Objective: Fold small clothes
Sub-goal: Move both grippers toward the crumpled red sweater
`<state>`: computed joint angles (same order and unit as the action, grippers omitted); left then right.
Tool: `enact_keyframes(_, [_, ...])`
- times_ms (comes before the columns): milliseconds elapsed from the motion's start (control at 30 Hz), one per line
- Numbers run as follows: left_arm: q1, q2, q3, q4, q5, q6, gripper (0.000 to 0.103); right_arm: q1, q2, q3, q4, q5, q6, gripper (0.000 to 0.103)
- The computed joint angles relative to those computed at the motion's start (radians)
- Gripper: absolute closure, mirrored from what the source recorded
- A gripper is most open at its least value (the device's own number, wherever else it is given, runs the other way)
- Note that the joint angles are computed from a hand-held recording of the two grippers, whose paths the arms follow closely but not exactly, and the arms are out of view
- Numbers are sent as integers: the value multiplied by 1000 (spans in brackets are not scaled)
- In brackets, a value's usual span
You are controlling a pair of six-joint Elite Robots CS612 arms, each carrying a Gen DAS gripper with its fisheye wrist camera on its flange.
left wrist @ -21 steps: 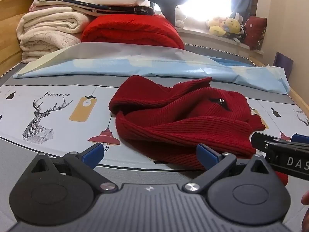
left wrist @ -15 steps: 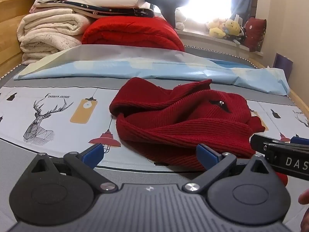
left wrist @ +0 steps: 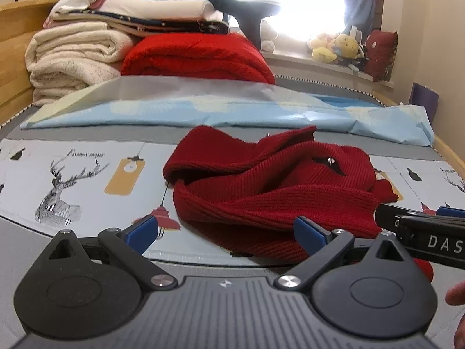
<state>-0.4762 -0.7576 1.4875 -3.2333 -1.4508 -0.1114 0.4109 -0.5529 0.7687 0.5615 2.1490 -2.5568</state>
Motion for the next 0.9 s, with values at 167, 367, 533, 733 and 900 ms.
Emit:
enact_keyframes(167, [-4, 9, 1, -38, 1, 1, 3, 8, -14, 23, -42, 38, -29, 10])
enact_keyframes(367, [-9, 3, 17, -55, 13, -20, 4, 16, -20, 26, -52, 70, -33, 11])
enact_keyframes(533, [-9, -13, 53, -95, 16, -14, 4, 30, -45, 63, -94, 93, -46, 12])
enact_keyframes(733, [-9, -32, 98, -143, 11, 28, 9, 45, -68, 100, -106, 105, -43, 12])
enact_keyframes(900, [0, -34, 104, -128, -11, 34, 29, 50, -81, 127, -120, 136, -48, 12])
